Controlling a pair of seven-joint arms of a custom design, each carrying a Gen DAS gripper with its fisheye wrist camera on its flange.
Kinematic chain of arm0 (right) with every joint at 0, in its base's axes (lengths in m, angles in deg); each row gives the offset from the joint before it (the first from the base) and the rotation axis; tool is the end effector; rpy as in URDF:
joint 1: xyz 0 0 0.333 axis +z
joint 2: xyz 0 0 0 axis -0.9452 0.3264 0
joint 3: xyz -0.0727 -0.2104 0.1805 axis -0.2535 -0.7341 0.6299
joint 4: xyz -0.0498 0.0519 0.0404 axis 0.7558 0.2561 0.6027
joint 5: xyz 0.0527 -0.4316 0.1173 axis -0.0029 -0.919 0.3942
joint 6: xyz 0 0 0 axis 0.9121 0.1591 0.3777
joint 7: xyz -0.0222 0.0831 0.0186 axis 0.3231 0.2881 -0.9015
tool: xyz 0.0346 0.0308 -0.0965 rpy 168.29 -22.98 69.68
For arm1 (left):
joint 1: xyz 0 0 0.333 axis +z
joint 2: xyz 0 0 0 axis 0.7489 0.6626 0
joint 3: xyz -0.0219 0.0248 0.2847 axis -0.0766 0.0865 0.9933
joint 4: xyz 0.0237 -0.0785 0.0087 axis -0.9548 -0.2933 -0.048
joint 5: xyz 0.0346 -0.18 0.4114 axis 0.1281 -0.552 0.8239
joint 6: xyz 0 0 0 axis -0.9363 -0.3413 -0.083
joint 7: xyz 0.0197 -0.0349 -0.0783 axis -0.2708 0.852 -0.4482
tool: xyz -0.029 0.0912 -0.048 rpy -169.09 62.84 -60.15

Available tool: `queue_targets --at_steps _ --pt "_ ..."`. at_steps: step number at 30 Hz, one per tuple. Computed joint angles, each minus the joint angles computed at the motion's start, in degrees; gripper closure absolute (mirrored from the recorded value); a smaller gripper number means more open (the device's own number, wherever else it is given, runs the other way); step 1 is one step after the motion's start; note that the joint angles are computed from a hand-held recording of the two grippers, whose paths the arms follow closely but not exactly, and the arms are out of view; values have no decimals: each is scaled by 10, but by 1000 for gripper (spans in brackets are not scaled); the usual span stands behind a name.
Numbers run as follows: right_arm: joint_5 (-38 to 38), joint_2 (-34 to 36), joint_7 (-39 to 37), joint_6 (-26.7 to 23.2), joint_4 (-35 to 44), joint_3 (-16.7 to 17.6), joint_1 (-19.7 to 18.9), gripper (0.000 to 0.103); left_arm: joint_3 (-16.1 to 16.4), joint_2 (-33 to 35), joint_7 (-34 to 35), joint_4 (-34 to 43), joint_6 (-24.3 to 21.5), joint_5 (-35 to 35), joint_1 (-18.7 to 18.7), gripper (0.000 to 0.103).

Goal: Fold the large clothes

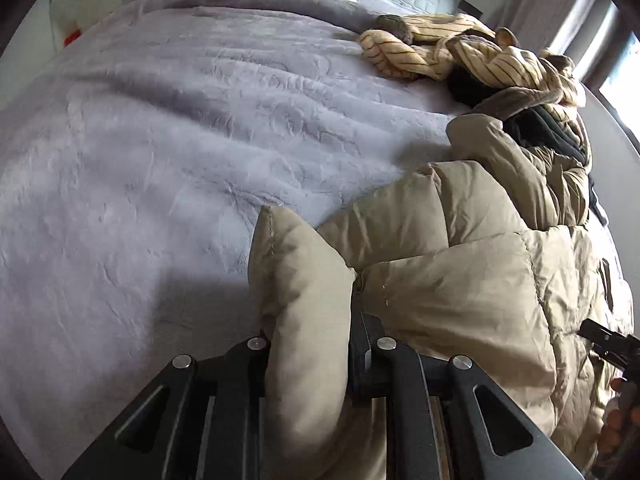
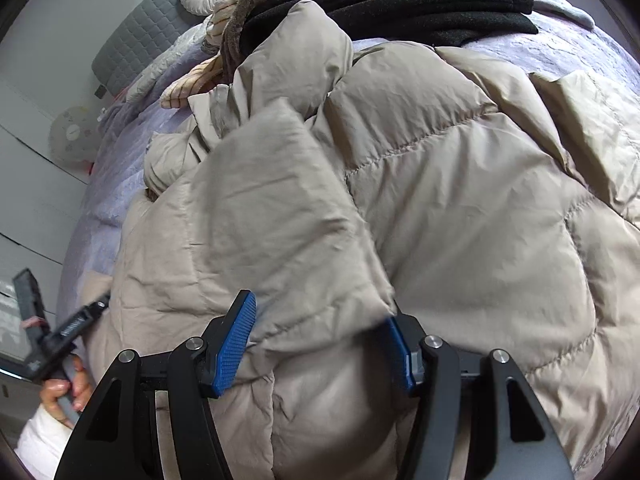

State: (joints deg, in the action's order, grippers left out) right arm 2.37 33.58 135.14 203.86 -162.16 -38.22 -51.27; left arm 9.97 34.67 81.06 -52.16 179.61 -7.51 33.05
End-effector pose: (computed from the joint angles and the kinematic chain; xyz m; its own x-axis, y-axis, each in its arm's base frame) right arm 0.4538 0.2955 0.4107 -0.4832 -0.7771 -0.4033 -0.7068 0.6181 -0.3441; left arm 0.6704 -0.3577 0.3534 -0.3027 -0.9185 0.2544 -0.8718 0.1590 -0.4633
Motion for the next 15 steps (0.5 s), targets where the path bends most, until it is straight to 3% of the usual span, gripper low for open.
queue_targets --at_steps 3,5,6,8,11,15 --pt "7 -6 13 28 -5 -6 -8 42 2 -10 -1 -5 2 6 -2 82" --pt "42 2 -4 56 -7 -23 0 89 1 -17 5 -9 -1 5 1 82" --pt "54 5 -10 40 2 -25 1 94 -2 -22 7 -14 2 -2 4 82" --pt "16 1 1 -18 21 -2 -12 95 -7 -34 9 -29 15 -13 7 82" --pt "0 2 -2 -87 33 8 0 95 -3 -63 0 -62 39 -6 -1 81" --pt "-10 -7 18 -100 21 12 11 95 21 -130 -39 -136 87 75 -35 82"
